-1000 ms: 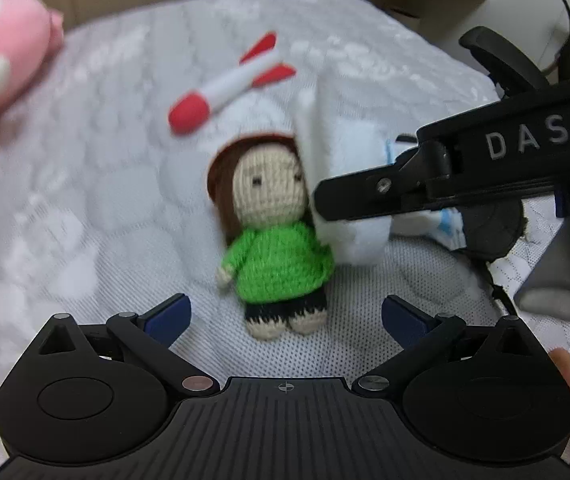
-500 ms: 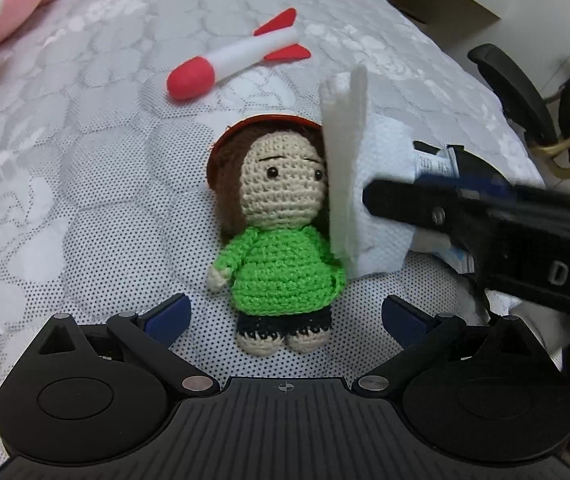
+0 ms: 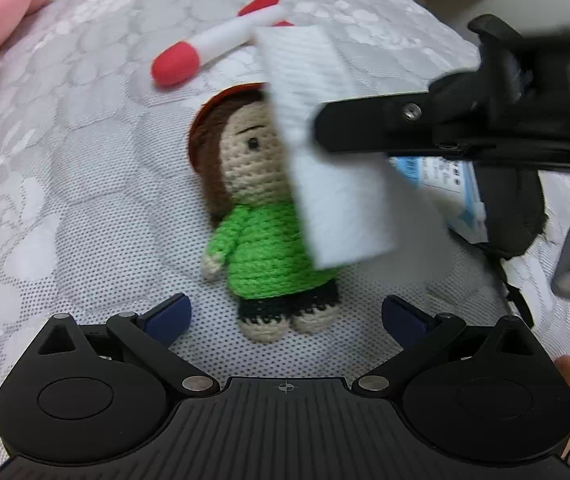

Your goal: Clean container

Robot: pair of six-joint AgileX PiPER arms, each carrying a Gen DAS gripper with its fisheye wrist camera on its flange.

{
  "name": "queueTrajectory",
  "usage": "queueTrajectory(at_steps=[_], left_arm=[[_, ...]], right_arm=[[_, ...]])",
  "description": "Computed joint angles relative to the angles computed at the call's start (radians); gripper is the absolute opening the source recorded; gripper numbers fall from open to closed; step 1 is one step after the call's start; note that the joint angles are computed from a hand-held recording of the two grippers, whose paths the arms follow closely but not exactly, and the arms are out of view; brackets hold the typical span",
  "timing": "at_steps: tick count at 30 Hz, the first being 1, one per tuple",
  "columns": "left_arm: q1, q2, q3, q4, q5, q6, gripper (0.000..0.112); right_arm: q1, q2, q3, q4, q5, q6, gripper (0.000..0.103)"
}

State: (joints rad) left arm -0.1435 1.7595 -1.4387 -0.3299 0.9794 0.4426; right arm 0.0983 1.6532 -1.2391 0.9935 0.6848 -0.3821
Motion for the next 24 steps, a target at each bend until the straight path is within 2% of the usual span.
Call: queueTrajectory(at_steps=[2, 6, 7, 9, 12, 15, 19, 20, 21, 23, 24], left_arm=[[0.002, -0.006, 0.005, -0.003, 0.001, 0.006, 0.103], [0.005, -0.023, 0.019, 0.004, -0.001, 0.001, 0.103], [0.004, -0.028, 0.023, 0.006, -0.003, 0.001, 0.103], [0.001, -0.037, 0.032, -0.001, -0.008, 0.015, 0.103], [-0.006, -0.049, 0.044, -0.007, -0.017, 0.037, 0.103], [-0.015, -0.06, 0.057, 0.013, -0.029, 0.034, 0.103], [-0.017, -0.049, 0.05, 0.033, -0.04, 0.012, 0.103], [-0.011, -0.047, 0.047, 0.023, -0.035, 0.017, 0.103], [-0.009, -0.046, 0.045, 0.016, -0.033, 0.022, 0.103], [-0.01, -0.048, 0.047, 0.018, -0.041, 0.023, 0.103], [-0.01, -0.048, 0.048, 0.019, -0.041, 0.025, 0.103]], right_arm=[[0.009, 0.021, -0.015, -0.039, 0.013, 0.026, 0.009], [0.075, 0.014, -0.042, -0.369, 0.0, 0.244, 0.011], [0.088, 0.006, -0.039, -0.437, -0.009, 0.293, 0.013], [0.125, -0.018, -0.023, -0.583, -0.047, 0.39, 0.03], [0.143, -0.052, 0.01, -0.595, -0.091, 0.358, 0.046], [0.127, -0.029, -0.008, -0.481, -0.077, 0.294, 0.048], [0.119, 0.033, -0.065, -0.439, -0.055, 0.31, 0.049], [0.124, 0.045, -0.075, -0.45, -0.059, 0.327, 0.046], [0.131, 0.054, -0.082, -0.472, -0.067, 0.35, 0.039], [0.145, 0.051, -0.074, -0.501, -0.104, 0.382, 0.032], [0.152, 0.047, -0.067, -0.515, -0.126, 0.397, 0.021]])
